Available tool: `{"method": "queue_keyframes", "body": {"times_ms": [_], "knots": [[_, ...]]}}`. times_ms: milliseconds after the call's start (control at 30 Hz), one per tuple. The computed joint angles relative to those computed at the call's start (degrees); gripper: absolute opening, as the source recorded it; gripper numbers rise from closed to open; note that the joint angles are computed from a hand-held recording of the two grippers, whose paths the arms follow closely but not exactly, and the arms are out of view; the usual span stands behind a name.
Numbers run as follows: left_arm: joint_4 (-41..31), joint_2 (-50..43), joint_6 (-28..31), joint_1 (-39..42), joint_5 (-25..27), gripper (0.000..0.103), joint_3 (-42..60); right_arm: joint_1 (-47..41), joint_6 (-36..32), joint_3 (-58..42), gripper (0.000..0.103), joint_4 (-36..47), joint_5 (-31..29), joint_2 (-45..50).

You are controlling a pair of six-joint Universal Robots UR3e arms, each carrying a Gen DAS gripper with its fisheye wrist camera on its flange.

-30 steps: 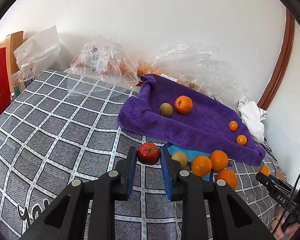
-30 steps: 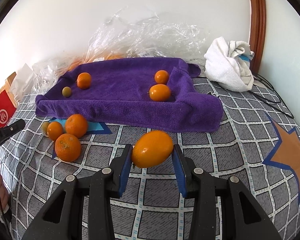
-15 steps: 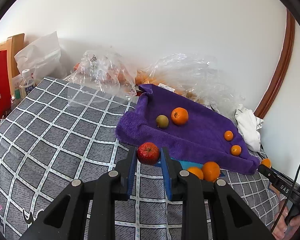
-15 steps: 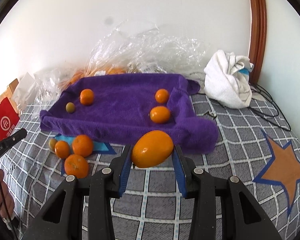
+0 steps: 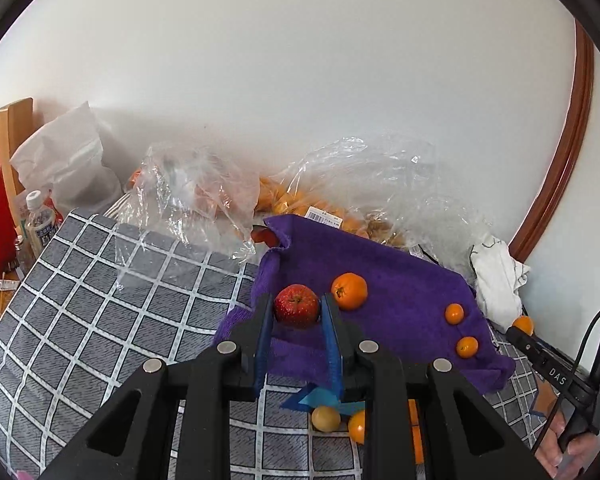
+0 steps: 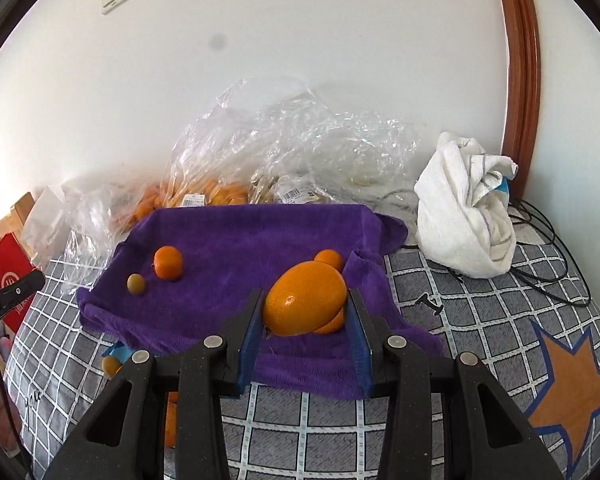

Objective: Organize fruits
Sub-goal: 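Lift both held fruits and carry them over the purple towel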

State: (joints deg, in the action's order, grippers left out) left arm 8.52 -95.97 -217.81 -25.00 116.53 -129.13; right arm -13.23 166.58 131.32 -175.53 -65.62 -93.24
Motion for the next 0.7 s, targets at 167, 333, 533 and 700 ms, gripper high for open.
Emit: {"method": "queue_keyframes", "body": {"times_ms": [167,333,533,700], "knots": [[-1.6,-2.6,1.5,3.2,-2.4,0.023,3.2,4.3,1.4,-8.2,0.040,-0.2,-3.6,9.0],[-2.3,-5.5,3.2,6.7,-6.7,0.023,4.9,7.3,0.5,-16.3,0.040,1.5,-6.7,17.2],[-3.2,-8.1,4.1,11.4,-15.6,0.023,5.7,9.3,0.3,-23.2,0.040,5.3,-11.0,24.8],[-5.7,-13.8,5.1,10.3,-15.0,0.023,11.1,9.3,-0.3,-23.8,0.040,5.3,-12.3,26.6]]}}
